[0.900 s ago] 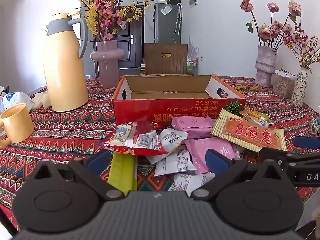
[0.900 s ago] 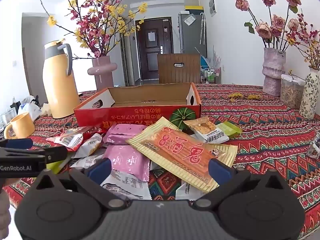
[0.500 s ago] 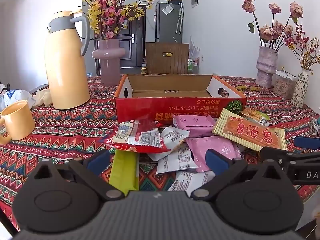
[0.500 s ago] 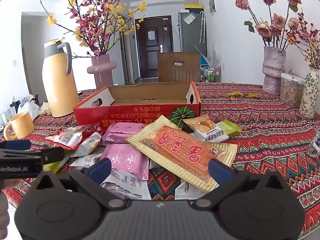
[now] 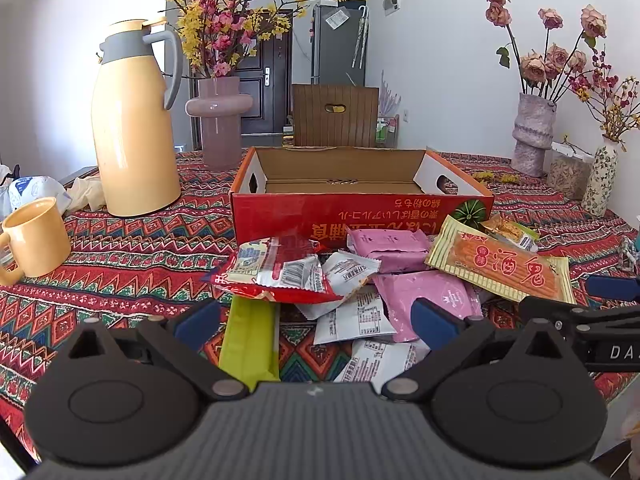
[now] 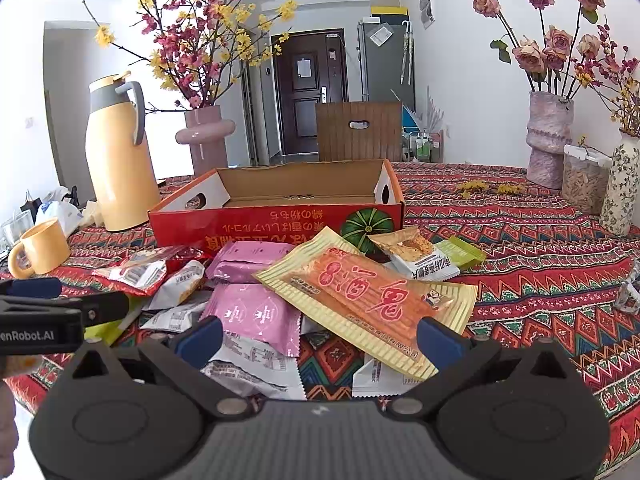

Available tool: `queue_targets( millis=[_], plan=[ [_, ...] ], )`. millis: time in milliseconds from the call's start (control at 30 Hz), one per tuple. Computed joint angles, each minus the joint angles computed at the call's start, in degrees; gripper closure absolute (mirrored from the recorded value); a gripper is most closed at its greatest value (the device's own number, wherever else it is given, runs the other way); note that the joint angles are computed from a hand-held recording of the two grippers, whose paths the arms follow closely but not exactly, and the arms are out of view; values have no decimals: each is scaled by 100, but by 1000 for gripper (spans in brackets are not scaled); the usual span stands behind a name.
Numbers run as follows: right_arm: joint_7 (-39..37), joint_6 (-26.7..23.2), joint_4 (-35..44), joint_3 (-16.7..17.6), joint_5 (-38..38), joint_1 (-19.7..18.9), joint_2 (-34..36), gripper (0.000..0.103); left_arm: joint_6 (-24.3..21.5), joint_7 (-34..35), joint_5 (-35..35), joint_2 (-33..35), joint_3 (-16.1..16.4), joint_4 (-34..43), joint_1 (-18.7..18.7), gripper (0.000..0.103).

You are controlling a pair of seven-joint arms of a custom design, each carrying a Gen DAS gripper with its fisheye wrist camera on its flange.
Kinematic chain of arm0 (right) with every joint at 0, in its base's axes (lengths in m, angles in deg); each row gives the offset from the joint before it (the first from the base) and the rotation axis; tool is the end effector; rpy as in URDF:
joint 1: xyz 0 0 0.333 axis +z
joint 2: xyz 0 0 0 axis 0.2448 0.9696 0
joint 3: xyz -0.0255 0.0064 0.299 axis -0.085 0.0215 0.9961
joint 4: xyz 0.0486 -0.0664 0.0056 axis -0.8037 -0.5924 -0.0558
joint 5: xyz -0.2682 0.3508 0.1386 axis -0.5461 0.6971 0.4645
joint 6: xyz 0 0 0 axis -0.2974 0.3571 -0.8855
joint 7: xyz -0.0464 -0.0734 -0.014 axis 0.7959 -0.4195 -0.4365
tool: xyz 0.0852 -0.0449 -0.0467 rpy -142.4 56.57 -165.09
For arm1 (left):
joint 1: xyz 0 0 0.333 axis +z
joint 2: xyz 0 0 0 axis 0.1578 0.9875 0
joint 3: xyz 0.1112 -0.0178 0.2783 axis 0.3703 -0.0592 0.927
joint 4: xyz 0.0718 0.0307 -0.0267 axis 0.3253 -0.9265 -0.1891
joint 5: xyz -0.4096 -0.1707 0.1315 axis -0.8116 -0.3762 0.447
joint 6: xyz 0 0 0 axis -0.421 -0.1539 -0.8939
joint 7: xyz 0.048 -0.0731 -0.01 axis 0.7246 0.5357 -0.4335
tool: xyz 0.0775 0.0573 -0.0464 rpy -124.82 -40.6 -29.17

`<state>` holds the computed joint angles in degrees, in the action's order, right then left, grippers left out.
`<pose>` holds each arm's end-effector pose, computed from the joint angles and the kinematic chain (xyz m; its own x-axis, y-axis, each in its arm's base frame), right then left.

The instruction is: Organize snacks

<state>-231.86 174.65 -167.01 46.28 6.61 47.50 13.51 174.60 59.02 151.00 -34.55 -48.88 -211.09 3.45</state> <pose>0.5121 0.4659 0.4284 0.1439 -0.9882 -0.0521 -0.4922 -0.0258 -0.8701 0.5087 -0.2920 0.4647 -0.0664 -0.9978 0.0073 -0.4963 0.0267 -0.8677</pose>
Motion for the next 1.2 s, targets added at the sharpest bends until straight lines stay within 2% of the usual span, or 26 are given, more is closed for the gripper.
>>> queue_targets(
  millis=[1200],
  plan=[
    [-76, -11, -26, 11, 85, 3, -26, 0, 27, -38, 19, -31, -9, -35, 6, 0]
  ],
)
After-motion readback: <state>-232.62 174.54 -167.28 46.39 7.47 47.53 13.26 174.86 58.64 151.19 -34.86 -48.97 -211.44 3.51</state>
